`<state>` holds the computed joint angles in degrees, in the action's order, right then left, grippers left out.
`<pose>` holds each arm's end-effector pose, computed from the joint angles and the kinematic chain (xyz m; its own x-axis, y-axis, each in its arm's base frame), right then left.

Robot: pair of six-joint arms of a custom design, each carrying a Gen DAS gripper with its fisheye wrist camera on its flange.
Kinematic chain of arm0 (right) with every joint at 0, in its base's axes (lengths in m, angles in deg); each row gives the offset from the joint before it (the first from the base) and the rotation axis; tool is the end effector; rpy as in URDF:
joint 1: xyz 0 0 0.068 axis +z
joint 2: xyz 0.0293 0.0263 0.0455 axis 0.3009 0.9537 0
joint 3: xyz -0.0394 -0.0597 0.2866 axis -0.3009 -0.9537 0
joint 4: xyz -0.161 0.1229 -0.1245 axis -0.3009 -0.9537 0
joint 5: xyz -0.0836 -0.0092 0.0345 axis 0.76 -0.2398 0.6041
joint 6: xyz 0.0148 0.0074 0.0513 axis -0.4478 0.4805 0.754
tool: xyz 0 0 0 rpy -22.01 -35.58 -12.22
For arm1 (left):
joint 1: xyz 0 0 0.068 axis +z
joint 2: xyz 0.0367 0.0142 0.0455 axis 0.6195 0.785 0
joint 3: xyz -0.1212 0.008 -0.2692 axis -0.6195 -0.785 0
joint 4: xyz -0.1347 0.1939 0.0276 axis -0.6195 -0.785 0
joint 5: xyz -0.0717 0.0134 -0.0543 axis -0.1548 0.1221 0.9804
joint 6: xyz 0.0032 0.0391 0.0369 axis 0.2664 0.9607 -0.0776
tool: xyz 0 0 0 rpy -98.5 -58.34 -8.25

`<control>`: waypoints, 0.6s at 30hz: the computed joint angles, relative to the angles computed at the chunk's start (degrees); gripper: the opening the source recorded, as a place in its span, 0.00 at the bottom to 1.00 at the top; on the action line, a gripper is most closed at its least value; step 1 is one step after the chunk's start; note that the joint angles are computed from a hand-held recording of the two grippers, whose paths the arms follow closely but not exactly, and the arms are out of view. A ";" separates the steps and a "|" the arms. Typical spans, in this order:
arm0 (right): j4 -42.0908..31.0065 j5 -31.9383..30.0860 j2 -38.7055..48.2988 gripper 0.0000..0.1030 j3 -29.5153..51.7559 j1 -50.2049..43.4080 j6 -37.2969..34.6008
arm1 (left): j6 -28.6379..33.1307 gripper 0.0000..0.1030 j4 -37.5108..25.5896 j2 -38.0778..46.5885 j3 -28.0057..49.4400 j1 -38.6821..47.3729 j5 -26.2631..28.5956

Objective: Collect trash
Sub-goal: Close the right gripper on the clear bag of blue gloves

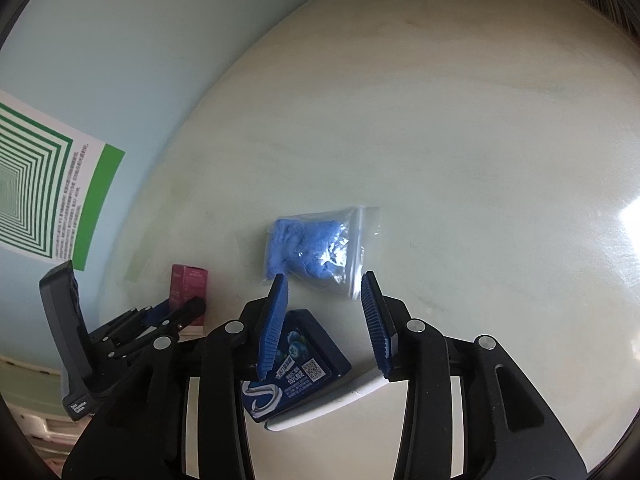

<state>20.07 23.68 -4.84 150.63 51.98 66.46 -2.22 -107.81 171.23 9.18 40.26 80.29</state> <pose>0.2165 0.1449 0.3395 -0.7238 0.6460 -0.2426 0.4845 0.7261 0.4879 0.3231 0.0028 0.3318 -0.7460 0.5948 -0.2994 0.6345 0.7714 -0.0486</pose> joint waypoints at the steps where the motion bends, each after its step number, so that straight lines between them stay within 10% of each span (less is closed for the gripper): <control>1: -0.08 0.39 -0.77 0.50 -0.87 0.35 0.99 | -0.19 0.27 0.30 -0.16 -0.29 -0.34 -0.13; 5: -0.39 1.09 -1.64 0.54 -1.70 0.42 2.05 | 0.28 0.31 1.44 -0.98 -1.52 -0.40 -0.72; 9: -3.03 2.70 0.90 0.85 1.91 0.26 1.36 | -0.21 0.40 1.79 -1.29 -2.04 -0.38 -0.83; 13: -5.60 2.67 6.10 0.86 7.63 -0.20 -1.67 | -1.59 0.70 2.18 -1.21 -2.52 -1.05 -1.29; 18: -8.79 2.61 12.63 0.87 13.78 -0.17 -5.66 | -2.67 0.75 4.04 -1.38 -3.78 -1.72 -2.08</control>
